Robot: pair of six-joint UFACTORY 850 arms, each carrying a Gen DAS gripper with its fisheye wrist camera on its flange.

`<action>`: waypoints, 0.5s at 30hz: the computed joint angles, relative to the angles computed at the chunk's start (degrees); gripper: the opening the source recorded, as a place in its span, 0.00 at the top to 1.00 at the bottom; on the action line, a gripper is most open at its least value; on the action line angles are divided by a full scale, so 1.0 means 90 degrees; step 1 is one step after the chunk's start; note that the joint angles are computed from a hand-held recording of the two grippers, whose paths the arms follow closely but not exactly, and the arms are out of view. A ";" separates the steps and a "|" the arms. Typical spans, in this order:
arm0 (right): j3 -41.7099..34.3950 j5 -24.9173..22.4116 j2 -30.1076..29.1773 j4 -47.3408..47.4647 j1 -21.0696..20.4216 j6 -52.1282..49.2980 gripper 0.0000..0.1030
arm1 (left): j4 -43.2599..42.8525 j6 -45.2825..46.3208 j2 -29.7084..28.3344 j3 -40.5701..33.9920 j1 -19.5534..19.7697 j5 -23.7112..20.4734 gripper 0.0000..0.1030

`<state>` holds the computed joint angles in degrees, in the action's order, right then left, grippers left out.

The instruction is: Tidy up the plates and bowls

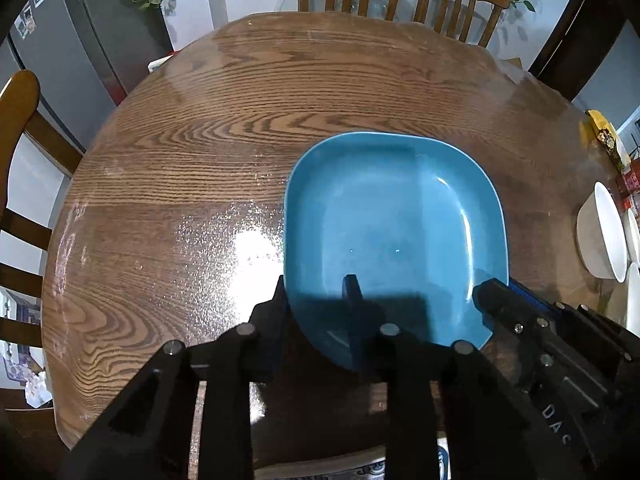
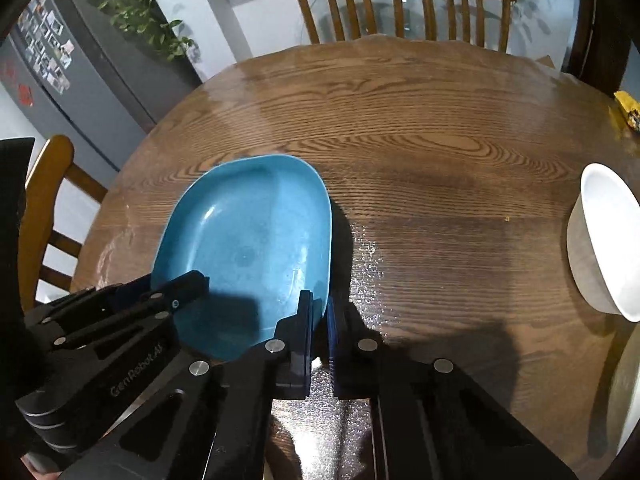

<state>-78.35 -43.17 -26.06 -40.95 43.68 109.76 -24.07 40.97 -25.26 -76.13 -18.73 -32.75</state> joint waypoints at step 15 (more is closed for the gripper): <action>-0.0221 -0.1176 0.0341 -0.0605 0.0856 0.0850 0.93 | -0.1501 0.1899 0.1486 0.1161 0.0426 0.0021 0.78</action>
<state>-80.34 -53.76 -22.99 -46.40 51.39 117.41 -37.58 58.07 -11.89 -65.68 -14.90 -32.57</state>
